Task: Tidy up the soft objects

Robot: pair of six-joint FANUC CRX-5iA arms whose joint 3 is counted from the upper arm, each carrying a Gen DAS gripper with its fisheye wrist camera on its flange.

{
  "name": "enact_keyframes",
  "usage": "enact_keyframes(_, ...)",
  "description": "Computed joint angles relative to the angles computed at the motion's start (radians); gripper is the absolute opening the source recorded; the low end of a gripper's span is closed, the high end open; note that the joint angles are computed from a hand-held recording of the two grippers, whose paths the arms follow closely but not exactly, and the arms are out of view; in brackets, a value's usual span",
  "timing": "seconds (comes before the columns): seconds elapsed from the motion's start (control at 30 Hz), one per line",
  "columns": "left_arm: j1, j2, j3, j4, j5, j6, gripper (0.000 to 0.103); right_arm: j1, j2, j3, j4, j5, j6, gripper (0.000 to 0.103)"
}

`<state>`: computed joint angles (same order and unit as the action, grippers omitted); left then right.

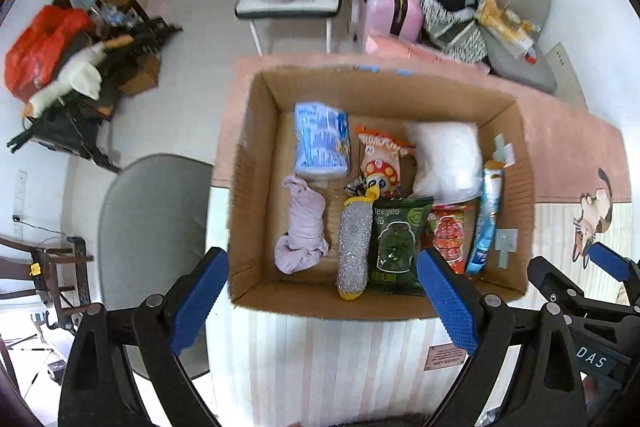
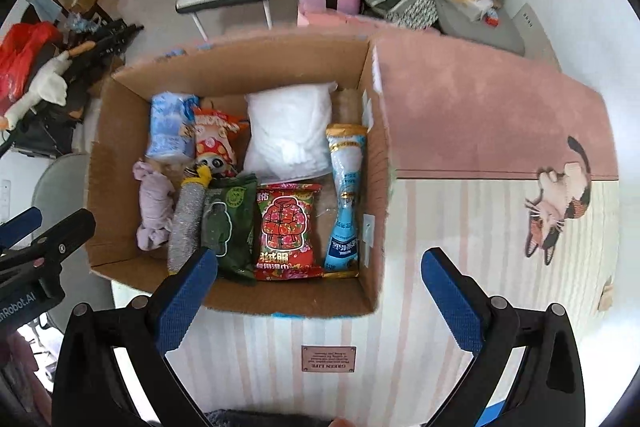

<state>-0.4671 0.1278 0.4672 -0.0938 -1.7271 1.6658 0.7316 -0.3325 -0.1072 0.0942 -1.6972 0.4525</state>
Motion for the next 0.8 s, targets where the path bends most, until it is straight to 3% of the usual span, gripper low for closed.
enact_keyframes(0.17, -0.011, -0.078, 0.010, 0.016, 0.001, 0.016, 0.096, 0.135, -0.076, 0.020, 0.085, -0.058, -0.114, 0.103)
enact_keyframes(0.37, -0.031, -0.135, 0.062, 0.003, -0.022, 0.018, 0.096, 0.377, -0.137, 0.081, 0.223, -0.181, -0.270, 0.103)
enact_keyframes(0.67, -0.065, -0.199, 0.125, -0.003, -0.048, 0.032, 0.096, 0.761, -0.132, 0.203, 0.451, -0.409, -0.444, 0.103)
enact_keyframes(0.8, -0.073, -0.209, 0.153, 0.011, -0.078, 0.024, 0.096, 0.886, -0.114, 0.259, 0.512, -0.486, -0.492, 0.103)
